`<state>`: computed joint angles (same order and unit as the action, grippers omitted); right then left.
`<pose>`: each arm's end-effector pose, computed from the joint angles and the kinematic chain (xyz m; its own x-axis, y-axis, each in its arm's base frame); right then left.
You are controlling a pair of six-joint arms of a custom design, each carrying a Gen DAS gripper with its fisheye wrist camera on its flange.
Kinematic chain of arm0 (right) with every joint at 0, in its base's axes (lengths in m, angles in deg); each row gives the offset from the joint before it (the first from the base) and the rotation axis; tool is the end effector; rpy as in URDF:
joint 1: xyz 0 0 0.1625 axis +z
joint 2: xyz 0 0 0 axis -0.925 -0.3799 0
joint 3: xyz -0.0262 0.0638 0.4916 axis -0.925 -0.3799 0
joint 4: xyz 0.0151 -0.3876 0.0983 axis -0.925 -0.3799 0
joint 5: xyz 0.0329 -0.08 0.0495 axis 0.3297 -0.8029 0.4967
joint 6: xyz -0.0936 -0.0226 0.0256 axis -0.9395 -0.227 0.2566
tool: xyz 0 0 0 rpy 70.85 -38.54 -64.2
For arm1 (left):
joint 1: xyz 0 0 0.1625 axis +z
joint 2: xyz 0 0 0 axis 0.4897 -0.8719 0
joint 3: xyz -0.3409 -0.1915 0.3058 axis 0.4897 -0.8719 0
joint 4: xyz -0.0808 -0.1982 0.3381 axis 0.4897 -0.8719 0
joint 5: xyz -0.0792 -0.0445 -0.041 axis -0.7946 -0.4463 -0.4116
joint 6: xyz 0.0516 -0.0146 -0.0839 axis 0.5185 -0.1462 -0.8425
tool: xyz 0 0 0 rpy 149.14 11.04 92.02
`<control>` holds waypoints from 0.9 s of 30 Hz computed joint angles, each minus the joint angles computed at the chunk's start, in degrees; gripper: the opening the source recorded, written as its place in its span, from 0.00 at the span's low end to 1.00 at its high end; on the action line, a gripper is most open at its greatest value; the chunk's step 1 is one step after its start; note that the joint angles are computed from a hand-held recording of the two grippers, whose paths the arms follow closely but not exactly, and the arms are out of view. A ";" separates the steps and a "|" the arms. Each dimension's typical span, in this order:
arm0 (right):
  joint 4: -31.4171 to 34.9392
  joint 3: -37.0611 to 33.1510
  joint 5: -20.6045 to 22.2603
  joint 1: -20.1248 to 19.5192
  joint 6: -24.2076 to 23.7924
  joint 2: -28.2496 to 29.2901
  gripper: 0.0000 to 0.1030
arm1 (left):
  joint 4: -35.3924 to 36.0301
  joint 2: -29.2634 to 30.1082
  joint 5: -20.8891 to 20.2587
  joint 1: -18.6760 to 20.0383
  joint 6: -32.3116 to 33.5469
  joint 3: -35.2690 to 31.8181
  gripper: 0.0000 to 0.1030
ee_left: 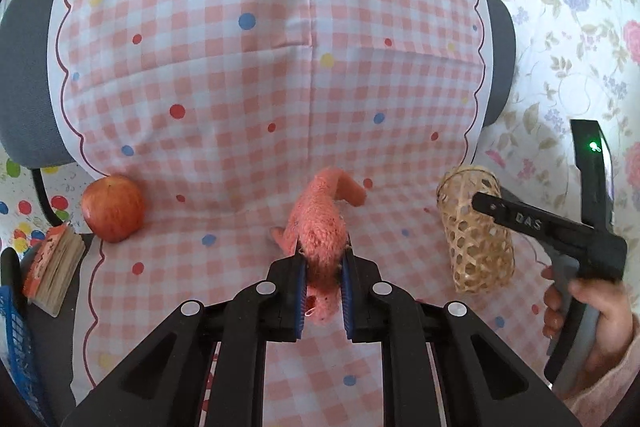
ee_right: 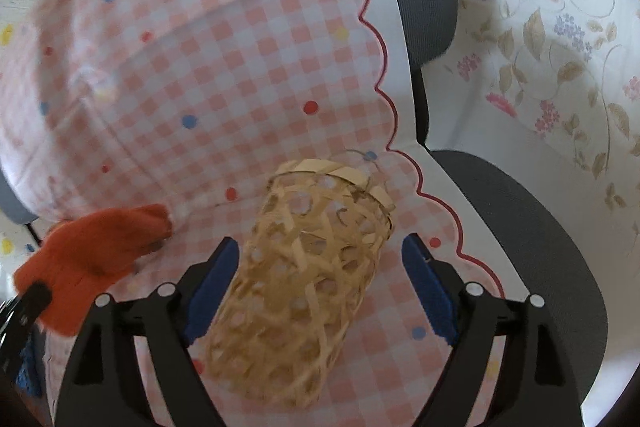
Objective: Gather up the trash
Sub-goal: 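Grasp the orange glove with the left gripper while the right grasps the wicker ball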
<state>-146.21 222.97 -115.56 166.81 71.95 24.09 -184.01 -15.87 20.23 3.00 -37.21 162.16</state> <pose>0.1339 -0.4195 0.2374 -0.7812 0.2888 0.5535 -0.2261 0.6955 -0.6821 -0.2770 -0.4128 0.1413 -0.7528 0.3522 -0.5562 0.6212 0.6598 -0.4229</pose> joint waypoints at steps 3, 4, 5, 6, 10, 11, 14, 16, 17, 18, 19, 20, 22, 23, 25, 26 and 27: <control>2.43 0.15 3.35 -1.57 2.33 -0.92 0.82 | 0.32 -0.08 -0.28 0.25 -1.03 0.37 0.15; 3.12 0.22 4.74 -2.21 3.12 -1.21 0.83 | 0.58 -0.50 -0.29 0.08 -1.41 0.72 0.15; 4.46 0.28 6.35 -2.91 4.27 -1.80 0.83 | 0.51 -0.62 -0.41 0.09 -1.58 0.93 0.15; 5.56 0.22 7.29 -3.23 5.23 -2.10 0.83 | 0.62 -0.73 -0.38 0.01 -1.83 1.08 0.15; 8.82 -0.25 9.35 -3.62 7.81 -2.42 0.80 | 0.80 -1.39 0.13 -0.41 -2.84 2.02 0.15; 7.77 -0.22 8.11 -2.82 7.18 -1.70 0.80 | 0.80 -1.82 0.30 -0.59 -3.09 2.39 0.15; 3.58 0.89 5.94 -0.09 3.58 -0.12 0.78 | 0.53 -3.11 0.95 -1.29 -3.76 3.57 0.15; 0.41 2.37 5.28 2.08 1.04 0.46 0.77 | -0.28 -3.97 1.12 -1.90 -3.94 4.47 0.15; -0.03 2.79 5.06 2.89 0.40 0.21 0.77 | -1.41 -4.43 0.95 -2.36 -3.61 5.17 0.15; -0.87 3.36 5.15 3.52 -0.58 0.02 0.77 | -2.69 -4.79 0.71 -2.77 -3.21 5.80 0.15; -2.02 4.35 5.71 4.48 -1.56 -0.42 0.77 | -3.90 -5.08 0.60 -3.25 -2.95 6.40 0.15; -2.93 5.13 5.65 5.40 -2.08 -0.68 0.77 | -5.43 -5.39 0.70 -3.97 -2.57 7.16 0.15; -5.25 6.58 4.92 7.17 -3.27 -0.88 0.77 | -7.63 -5.66 1.49 -5.41 -1.90 8.31 0.15; -6.05 7.08 4.57 7.82 -3.68 -1.05 0.77 | -8.57 -5.84 1.92 -6.38 -1.54 8.96 0.15; -7.15 8.18 4.02 9.02 -3.92 -1.64 0.77 | -9.60 -6.12 2.10 -7.76 -1.26 9.80 0.15; -7.83 8.74 3.44 9.69 -4.02 -1.75 0.77 | -9.60 -6.35 2.20 -8.69 -1.40 10.33 0.15; -8.90 9.38 2.45 10.61 -4.27 -1.60 0.77 | -9.36 -6.49 2.43 -9.40 -1.78 10.67 0.15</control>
